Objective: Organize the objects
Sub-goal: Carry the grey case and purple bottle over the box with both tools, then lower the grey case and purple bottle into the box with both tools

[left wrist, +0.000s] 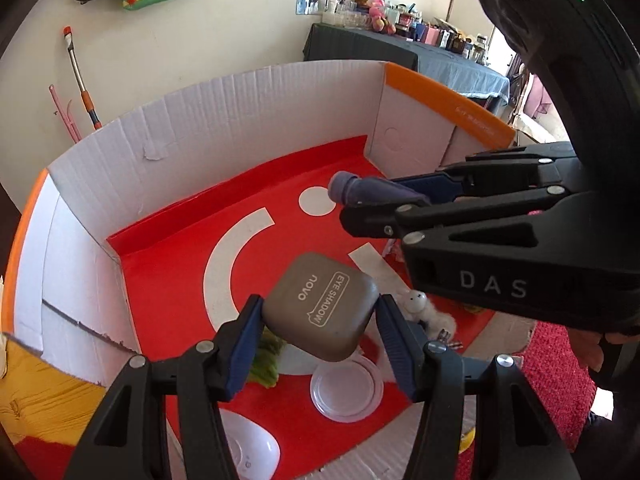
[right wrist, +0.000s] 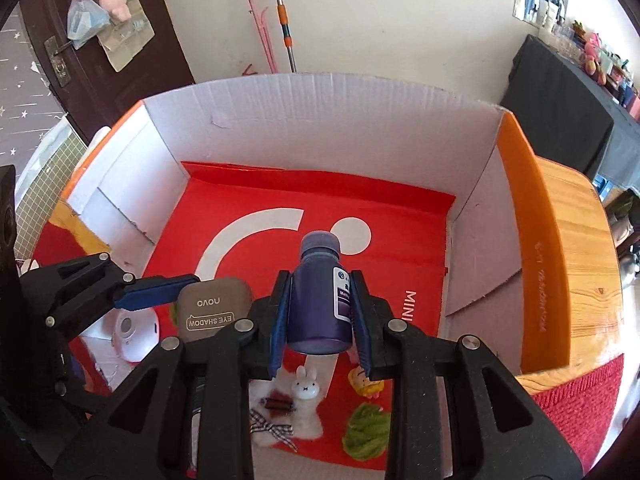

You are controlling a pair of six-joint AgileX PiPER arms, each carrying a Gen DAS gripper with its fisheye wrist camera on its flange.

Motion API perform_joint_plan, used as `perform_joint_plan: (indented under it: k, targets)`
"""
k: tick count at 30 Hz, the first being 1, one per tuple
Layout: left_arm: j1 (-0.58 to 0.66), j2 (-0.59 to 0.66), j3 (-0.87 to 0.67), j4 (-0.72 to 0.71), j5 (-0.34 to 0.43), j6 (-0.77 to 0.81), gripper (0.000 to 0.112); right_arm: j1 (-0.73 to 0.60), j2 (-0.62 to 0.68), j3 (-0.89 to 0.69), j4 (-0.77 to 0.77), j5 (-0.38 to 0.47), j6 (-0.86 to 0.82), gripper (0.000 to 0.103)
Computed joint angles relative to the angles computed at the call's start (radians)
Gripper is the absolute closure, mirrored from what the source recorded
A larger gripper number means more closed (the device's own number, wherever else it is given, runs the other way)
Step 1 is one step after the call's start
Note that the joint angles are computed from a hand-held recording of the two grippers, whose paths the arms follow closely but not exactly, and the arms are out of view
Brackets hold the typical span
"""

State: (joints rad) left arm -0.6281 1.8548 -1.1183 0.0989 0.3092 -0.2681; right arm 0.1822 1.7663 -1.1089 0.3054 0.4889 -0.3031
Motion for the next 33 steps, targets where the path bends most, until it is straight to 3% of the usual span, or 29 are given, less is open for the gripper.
perform_joint_plan:
  k: [14,22,33]
  targets:
    - [0.024,0.109,-0.130,-0.057,0.090,0.053,0.053,0.003,0.181,-0.210,-0.122,0.151,0.131,0.076]
    - [0.034,0.128,-0.147,-0.105,0.117,0.079,0.053,-0.014,0.194,-0.219,-0.106,0.184,0.114,0.076]
    - [0.019,0.133,-0.150,-0.058,0.131,0.013,0.052,-0.042,0.159,-0.170,-0.066,0.175,0.061,0.076]
